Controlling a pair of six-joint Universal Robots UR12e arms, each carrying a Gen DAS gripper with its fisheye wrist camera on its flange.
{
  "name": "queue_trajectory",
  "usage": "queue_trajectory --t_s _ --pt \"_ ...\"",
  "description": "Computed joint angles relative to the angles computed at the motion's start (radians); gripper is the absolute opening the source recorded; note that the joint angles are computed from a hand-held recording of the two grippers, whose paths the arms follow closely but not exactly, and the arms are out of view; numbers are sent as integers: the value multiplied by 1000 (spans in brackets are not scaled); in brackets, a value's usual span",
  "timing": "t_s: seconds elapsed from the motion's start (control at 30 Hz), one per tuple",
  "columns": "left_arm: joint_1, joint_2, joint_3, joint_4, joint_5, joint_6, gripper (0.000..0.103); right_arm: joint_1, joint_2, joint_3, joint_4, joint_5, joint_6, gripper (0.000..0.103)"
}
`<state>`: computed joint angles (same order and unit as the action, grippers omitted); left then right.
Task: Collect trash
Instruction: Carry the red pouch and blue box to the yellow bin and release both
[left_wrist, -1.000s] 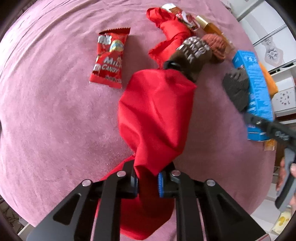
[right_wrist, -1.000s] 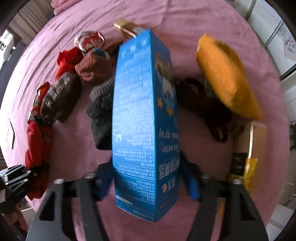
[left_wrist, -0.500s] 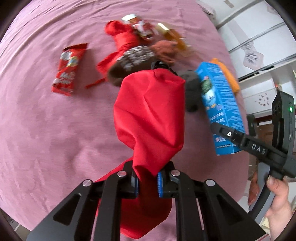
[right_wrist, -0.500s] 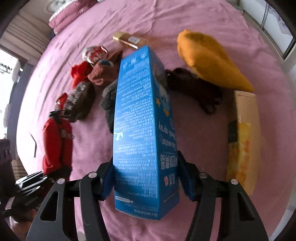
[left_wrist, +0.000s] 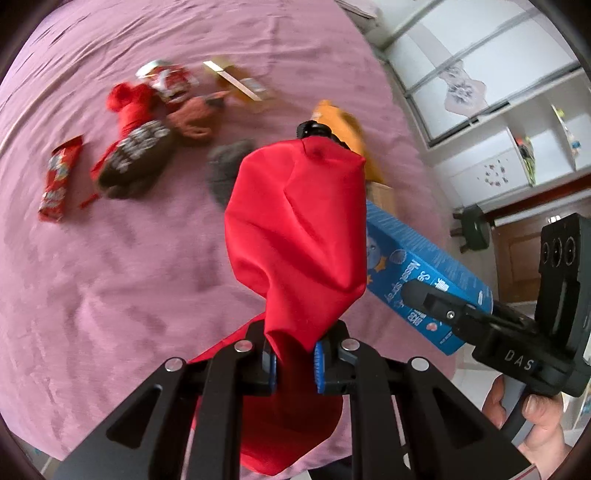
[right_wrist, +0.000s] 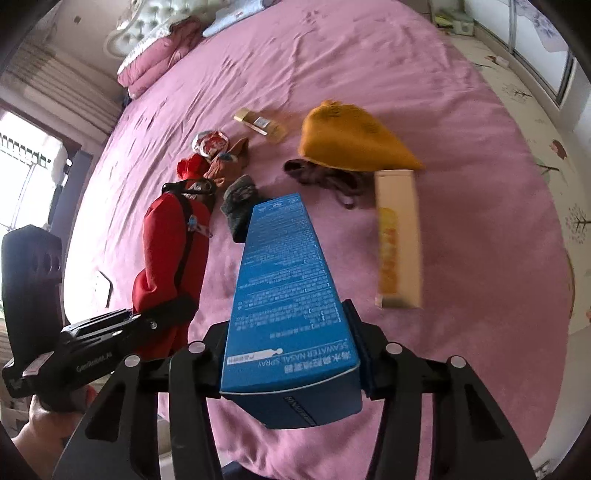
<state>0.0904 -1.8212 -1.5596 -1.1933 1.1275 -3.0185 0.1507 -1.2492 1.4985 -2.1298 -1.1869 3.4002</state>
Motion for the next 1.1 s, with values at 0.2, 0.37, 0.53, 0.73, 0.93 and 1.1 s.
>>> queue_trajectory --t_s 0.2,0.37,0.53,0.73,0.93,1.1 --pt "-59 -1 34 -9 1 3 14 -43 -55 58 -36 17 15 49" --pt "-123 -16 79 -21 -23 -5 14 -115 -108 99 -40 18 11 49" --pt "-208 -78 163 -39 -50 4 14 -204 -160 148 -39 -17 14 49" --pt "-306 -175 275 -76 -75 15 14 -312 -210 209 -18 -69 22 49" --pt "-383 -272 381 -168 -96 32 14 -404 -238 263 -17 -97 41 49" --pt "-431 -343 465 -234 -104 47 14 -461 -249 299 -32 -106 65 49"
